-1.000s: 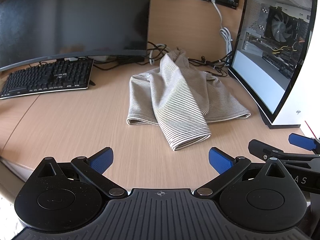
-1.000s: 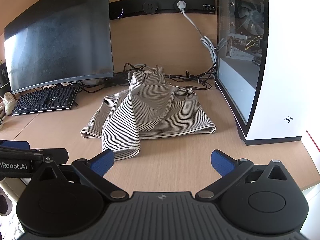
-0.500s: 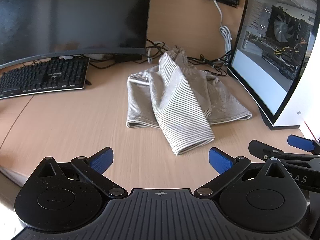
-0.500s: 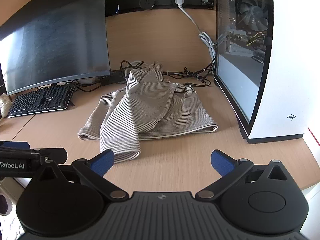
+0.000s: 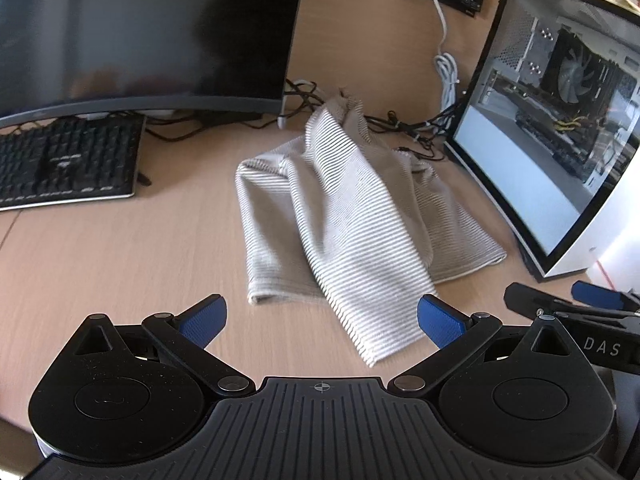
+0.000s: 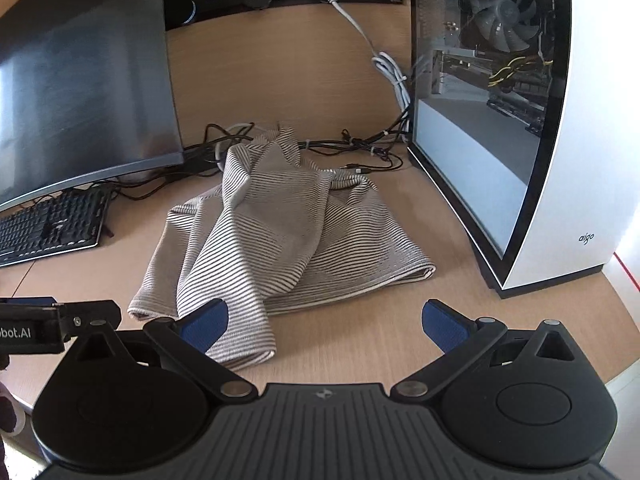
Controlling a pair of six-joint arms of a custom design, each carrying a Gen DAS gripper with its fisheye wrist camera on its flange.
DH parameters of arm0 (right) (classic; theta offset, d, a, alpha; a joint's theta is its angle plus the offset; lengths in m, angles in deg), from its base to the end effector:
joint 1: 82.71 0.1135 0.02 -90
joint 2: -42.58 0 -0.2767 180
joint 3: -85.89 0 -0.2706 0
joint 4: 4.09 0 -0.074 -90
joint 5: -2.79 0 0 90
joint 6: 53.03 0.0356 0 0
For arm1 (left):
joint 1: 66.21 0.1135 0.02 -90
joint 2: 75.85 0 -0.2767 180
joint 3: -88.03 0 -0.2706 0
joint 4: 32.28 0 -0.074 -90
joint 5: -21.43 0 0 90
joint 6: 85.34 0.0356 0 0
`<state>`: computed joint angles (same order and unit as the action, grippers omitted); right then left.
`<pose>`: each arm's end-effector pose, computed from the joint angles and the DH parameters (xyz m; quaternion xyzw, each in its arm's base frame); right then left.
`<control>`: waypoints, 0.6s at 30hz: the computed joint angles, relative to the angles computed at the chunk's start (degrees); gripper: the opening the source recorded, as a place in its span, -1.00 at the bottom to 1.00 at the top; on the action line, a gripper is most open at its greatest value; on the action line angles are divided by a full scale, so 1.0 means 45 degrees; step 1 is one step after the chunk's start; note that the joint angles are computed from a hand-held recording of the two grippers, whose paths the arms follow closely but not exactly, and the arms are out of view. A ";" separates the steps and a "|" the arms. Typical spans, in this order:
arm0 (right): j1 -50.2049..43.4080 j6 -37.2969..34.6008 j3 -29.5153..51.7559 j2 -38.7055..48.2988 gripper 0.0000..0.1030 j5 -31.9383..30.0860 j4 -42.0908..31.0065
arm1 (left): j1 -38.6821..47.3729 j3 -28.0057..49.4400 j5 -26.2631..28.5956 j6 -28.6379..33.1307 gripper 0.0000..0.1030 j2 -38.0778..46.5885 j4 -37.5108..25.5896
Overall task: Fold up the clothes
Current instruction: 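Reach both tools toward the striped shirt and close the left gripper on it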
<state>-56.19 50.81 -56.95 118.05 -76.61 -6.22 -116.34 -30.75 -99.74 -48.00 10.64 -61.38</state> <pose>0.2229 0.1039 0.1429 -0.0614 0.9028 0.0653 0.4207 0.2120 -0.2251 0.1893 -0.1024 0.9150 -0.0707 0.3838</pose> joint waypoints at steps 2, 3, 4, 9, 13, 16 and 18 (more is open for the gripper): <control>0.0043 0.0269 0.0332 0.0183 1.00 0.0076 -0.0275 | 0.0468 -0.0264 0.0643 0.0669 1.00 -0.0117 0.0729; 0.0055 0.0411 0.0502 0.0276 1.00 0.0101 -0.0415 | 0.0710 -0.0386 0.0999 0.0982 1.00 -0.0132 0.1098; 0.0046 0.0550 0.0663 0.0390 1.00 0.0102 -0.0539 | 0.0936 -0.0472 0.1343 0.1203 1.00 -0.0100 0.1415; -0.0223 0.0626 0.1458 0.1405 1.00 -0.0230 -0.0786 | 0.2056 -0.0424 0.2808 0.1570 1.00 0.0652 0.2442; -0.0682 0.0226 0.2247 0.2763 1.00 -0.0692 -0.0463 | 0.2793 0.0107 0.3547 0.1789 1.00 0.1652 0.2835; -0.1265 -0.0109 0.3093 0.4054 1.00 -0.1514 -0.0072 | 0.3350 0.1014 0.3990 0.1889 1.00 0.2550 0.2613; -0.1684 -0.0317 0.4002 0.5059 1.00 -0.2185 -0.0063 | 0.3651 0.1543 0.4158 0.1998 1.00 0.2964 0.2500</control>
<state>-63.77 49.38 -38.94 140.81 -86.44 -6.50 -99.91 -23.81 -81.03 -39.01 23.98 -50.13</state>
